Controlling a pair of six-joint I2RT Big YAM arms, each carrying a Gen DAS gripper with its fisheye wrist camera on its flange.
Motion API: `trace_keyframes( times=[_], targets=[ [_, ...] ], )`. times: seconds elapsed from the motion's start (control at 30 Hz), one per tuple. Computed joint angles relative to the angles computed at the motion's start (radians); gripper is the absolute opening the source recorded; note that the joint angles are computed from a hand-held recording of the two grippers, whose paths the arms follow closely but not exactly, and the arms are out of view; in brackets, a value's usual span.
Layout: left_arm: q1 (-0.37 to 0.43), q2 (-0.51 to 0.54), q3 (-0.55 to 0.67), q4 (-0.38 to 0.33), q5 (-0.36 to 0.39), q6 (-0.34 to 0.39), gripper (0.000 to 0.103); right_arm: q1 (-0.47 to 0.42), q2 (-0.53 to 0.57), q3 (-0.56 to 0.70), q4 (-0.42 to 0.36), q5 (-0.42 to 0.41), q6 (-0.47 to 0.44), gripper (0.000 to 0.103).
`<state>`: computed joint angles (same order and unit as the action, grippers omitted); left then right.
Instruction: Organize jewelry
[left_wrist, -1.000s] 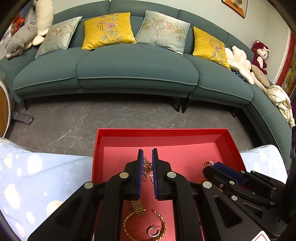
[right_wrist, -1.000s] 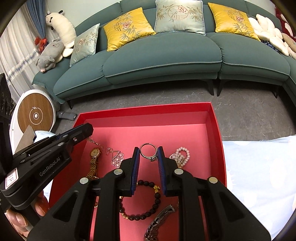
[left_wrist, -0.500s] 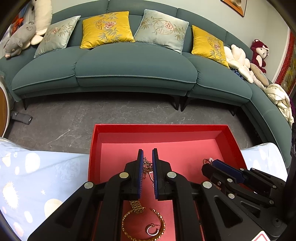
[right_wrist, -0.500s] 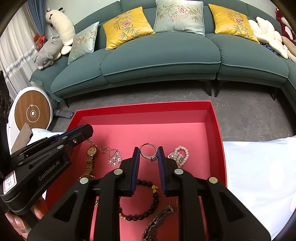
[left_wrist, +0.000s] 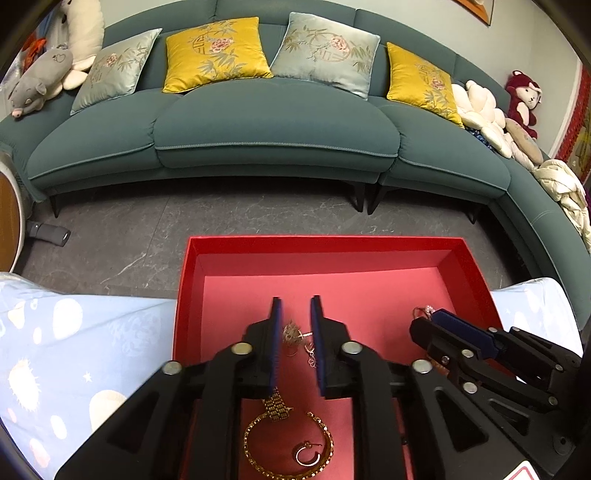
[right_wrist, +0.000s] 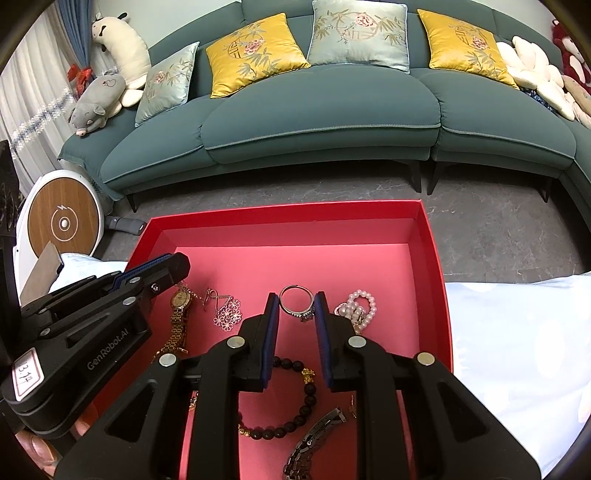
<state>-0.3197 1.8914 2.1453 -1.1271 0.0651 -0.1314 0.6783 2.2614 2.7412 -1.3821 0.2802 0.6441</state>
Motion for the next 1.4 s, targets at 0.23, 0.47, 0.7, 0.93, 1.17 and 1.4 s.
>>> trace_keyframes(
  times=[0.23,0.47,0.7,0.93,1.17,1.4],
  targets=[
    [0.015,-0.083,-0.107,0.119,-0.005,-0.045,0.062,0.002,-0.194,-0.346,0.251,0.035,0.024,0.049],
    [0.031,-0.256,-0.219,0.146,-0.049,-0.026,0.062,0.061,-0.376,-0.53,0.314,0.169,0.009,0.053],
    [0.025,-0.475,-0.344,0.074,-0.088,0.004,0.069,0.187,-0.548,-0.641,0.216,0.347,0.069,0.069],
    [0.009,-0.655,-0.476,-0.003,-0.108,-0.03,0.07,0.308,-0.65,-0.729,0.12,0.439,0.27,0.077],
    [-0.039,-0.721,-0.557,0.021,-0.201,-0.004,0.07,0.344,-0.699,-0.827,0.173,0.446,0.384,0.08],
    [-0.05,-0.668,-0.575,0.021,-0.244,0.023,0.07,0.314,-0.623,-0.759,0.115,0.454,0.328,0.08]
  ],
)
